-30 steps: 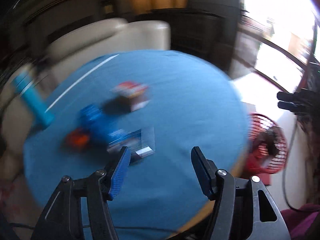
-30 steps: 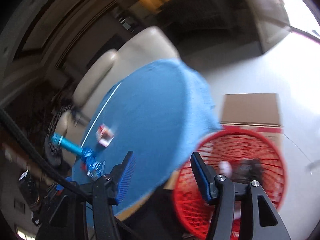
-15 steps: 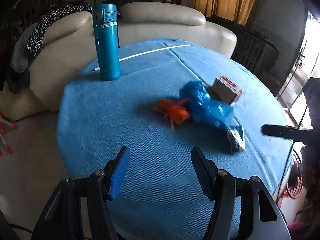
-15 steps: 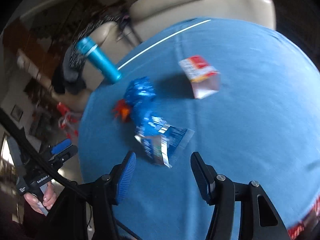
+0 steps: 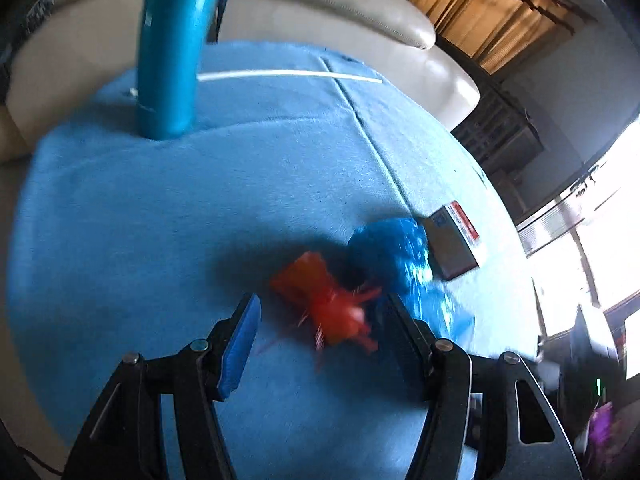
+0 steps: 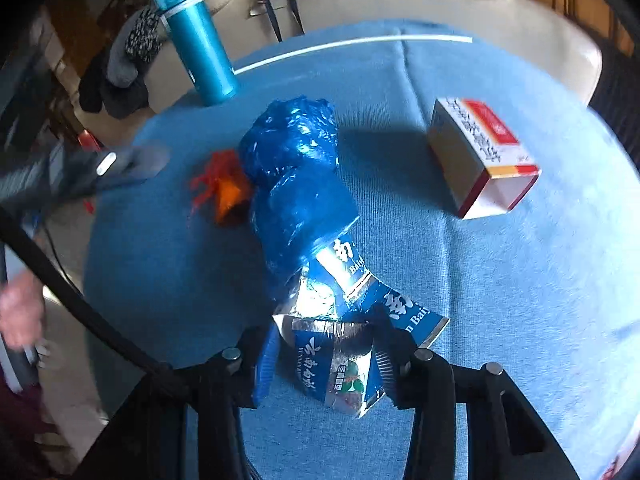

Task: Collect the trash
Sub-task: 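Close right gripper on blue-and-white carton while left gripper closes on red mesh bag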

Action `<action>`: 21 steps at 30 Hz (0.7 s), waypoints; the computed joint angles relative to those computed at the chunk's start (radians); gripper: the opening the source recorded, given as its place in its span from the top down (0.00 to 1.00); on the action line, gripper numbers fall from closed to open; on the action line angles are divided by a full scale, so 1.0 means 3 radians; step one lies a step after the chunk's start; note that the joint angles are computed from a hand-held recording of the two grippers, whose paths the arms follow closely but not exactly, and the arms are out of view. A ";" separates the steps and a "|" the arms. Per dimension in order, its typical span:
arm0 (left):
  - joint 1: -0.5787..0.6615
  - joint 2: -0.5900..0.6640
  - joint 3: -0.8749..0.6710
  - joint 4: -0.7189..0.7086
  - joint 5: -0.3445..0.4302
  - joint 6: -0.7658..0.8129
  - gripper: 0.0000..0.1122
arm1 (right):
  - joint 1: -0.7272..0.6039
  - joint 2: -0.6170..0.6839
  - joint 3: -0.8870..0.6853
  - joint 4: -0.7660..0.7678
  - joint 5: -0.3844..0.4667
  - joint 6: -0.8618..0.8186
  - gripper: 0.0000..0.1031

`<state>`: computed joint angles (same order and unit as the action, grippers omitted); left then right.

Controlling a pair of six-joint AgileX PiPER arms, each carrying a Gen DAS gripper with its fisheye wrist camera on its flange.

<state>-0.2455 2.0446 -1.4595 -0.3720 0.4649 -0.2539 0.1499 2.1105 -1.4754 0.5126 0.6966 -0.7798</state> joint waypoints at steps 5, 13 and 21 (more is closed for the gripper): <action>0.0069 0.0465 -0.0477 -0.0358 0.0275 0.0182 0.61 | -0.0214 -0.0289 0.0407 0.0246 -0.0145 -0.0201 0.57; -0.0024 0.0530 -0.0476 -0.0183 0.0143 0.0213 0.69 | -0.0628 -0.0618 0.0710 0.0570 -0.0071 -0.0271 0.57; -0.0275 0.0039 0.0245 -0.0167 0.0021 0.0167 0.73 | -0.0936 -0.0715 0.0718 0.0994 0.0102 -0.0379 0.57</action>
<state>-0.3279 2.0562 -1.3859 -0.4221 0.4712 -0.2039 -0.1308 1.8960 -1.2601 0.8109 0.7273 -0.8936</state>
